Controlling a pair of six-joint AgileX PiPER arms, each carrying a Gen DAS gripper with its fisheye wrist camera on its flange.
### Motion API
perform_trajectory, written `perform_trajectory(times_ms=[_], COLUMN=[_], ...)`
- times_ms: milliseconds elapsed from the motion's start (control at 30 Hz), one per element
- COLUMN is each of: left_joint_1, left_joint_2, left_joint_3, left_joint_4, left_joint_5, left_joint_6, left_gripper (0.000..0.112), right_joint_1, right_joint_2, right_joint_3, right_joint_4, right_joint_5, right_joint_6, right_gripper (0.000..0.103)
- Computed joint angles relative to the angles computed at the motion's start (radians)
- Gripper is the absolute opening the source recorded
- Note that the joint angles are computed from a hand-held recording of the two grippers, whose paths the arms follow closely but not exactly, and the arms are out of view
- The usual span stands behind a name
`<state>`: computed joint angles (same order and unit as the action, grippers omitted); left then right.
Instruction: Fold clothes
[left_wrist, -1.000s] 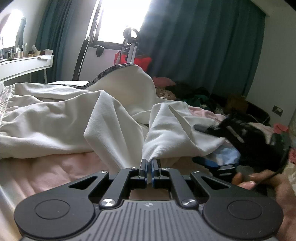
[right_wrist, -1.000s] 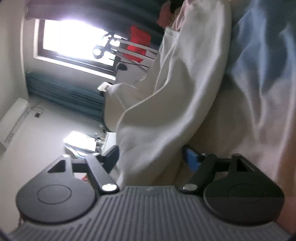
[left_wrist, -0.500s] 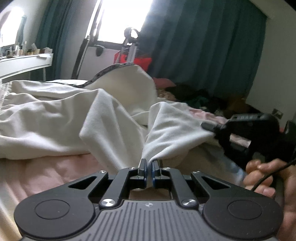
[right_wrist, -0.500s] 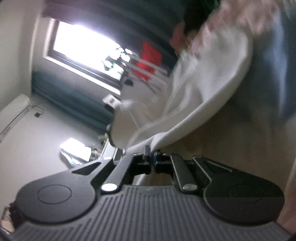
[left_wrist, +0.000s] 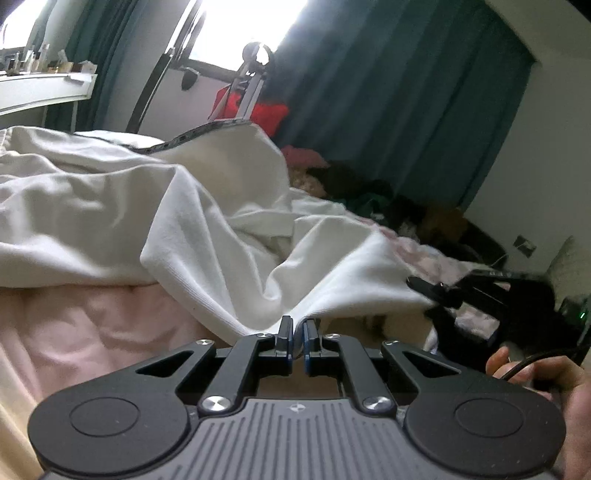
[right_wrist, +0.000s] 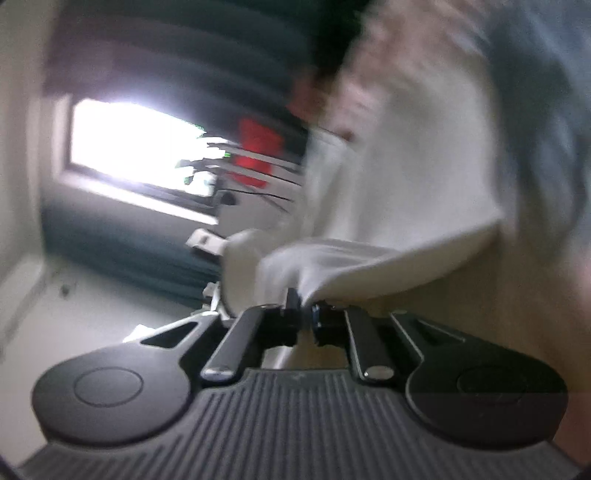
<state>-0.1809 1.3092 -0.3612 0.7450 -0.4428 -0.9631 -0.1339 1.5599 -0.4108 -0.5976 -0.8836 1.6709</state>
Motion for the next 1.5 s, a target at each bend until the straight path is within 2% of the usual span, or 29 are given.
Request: perform_trajectory(times_ms=[33, 67, 100, 233, 267, 300, 333, 400, 467, 533, 667, 700, 733, 900, 967, 1033, 1067, 1133, 1167, 1233, 1300, 1367, 1400, 1467, 1500], left_joint_1=[0.013, 0.033, 0.050, 0.098, 0.107, 0.114, 0.121, 0.132, 0.140, 0.139, 0.119, 0.115, 0.113, 0.116, 0.146, 0.199, 0.224, 0.242, 0.247, 0.267, 0.290, 0.321, 0.339, 0.402, 0.441], left_joint_2=[0.012, 0.027, 0.041, 0.087, 0.098, 0.108, 0.117, 0.133, 0.149, 0.159, 0.164, 0.166, 0.168, 0.181, 0.198, 0.233, 0.254, 0.272, 0.277, 0.279, 0.279, 0.285, 0.288, 0.296, 0.305], left_joint_3=[-0.008, -0.020, -0.030, -0.063, -0.072, -0.079, -0.084, -0.094, -0.107, -0.114, -0.114, -0.112, -0.108, -0.090, -0.101, -0.135, -0.157, -0.180, -0.188, -0.188, -0.184, -0.195, -0.203, -0.213, -0.223], left_joint_4=[0.034, 0.082, 0.121, 0.236, 0.263, 0.285, 0.300, 0.333, 0.370, 0.371, 0.322, 0.302, 0.275, 0.137, 0.205, 0.387, 0.475, 0.562, 0.593, 0.621, 0.638, 0.691, 0.724, 0.775, 0.801], left_joint_5=[-0.004, -0.013, -0.021, -0.042, -0.045, -0.047, -0.046, -0.045, -0.044, -0.034, -0.012, -0.013, -0.018, -0.085, -0.138, -0.222, -0.268, -0.314, -0.330, -0.377, -0.429, -0.451, -0.450, -0.438, -0.432], left_joint_6=[-0.036, -0.087, -0.129, -0.263, -0.297, -0.323, -0.343, -0.383, -0.426, -0.425, -0.367, -0.341, -0.309, -0.144, -0.186, -0.318, -0.380, -0.435, -0.452, -0.455, -0.448, -0.509, -0.555, -0.671, -0.743], left_gripper=[0.005, 0.005, 0.005, 0.005, 0.005, 0.005, 0.005, 0.006, 0.006, 0.007, 0.008, 0.008, 0.008, 0.010, 0.012, 0.023, 0.036, 0.043, 0.048, 0.064, 0.077, 0.080, 0.080, 0.081, 0.082], right_joint_1=[-0.024, -0.044, -0.063, -0.154, -0.171, -0.175, -0.174, -0.174, -0.171, -0.222, -0.200, -0.211, -0.210, -0.134, -0.136, -0.162, -0.192, -0.255, -0.301, -0.414, -0.532, -0.676, -0.760, -0.921, -0.969], right_joint_2=[0.043, 0.078, 0.114, 0.211, 0.224, 0.216, 0.213, 0.198, 0.243, 0.318, 0.359, 0.361, 0.358, 0.211, 0.132, 0.033, -0.001, -0.066, -0.102, -0.161, -0.193, -0.168, -0.119, 0.063, 0.126], right_joint_3=[0.004, 0.016, 0.027, 0.018, 0.000, -0.019, -0.038, -0.068, -0.093, -0.118, -0.216, -0.229, -0.246, -0.255, -0.260, -0.253, -0.257, -0.262, -0.254, -0.243, -0.212, -0.149, -0.122, -0.114, -0.134], right_joint_4=[-0.016, 0.006, 0.024, 0.084, 0.100, 0.141, 0.198, 0.298, 0.351, 0.278, 0.279, 0.262, 0.258, 0.410, 0.424, 0.438, 0.421, 0.426, 0.382, 0.198, 0.014, -0.186, -0.286, -0.482, -0.582], right_joint_5=[-0.044, -0.086, -0.127, -0.213, -0.193, -0.133, -0.079, 0.032, 0.033, -0.031, 0.016, 0.010, 0.020, 0.170, 0.236, 0.303, 0.331, 0.403, 0.442, 0.511, 0.523, 0.427, 0.335, 0.185, 0.162], right_joint_6=[0.051, 0.070, 0.090, 0.070, 0.049, -0.012, -0.091, -0.273, -0.331, -0.285, -0.345, -0.361, -0.391, -0.670, -0.712, -0.734, -0.710, -0.694, -0.655, -0.476, -0.276, -0.083, 0.017, 0.217, 0.317], right_gripper=[0.044, 0.055, 0.072, 0.074, 0.073, 0.072, 0.066, 0.064, 0.058, 0.039, 0.037, 0.027, 0.011, 0.007, 0.007, 0.006, 0.006, 0.006, 0.006, 0.006, 0.006, 0.007, 0.007, 0.007, 0.007])
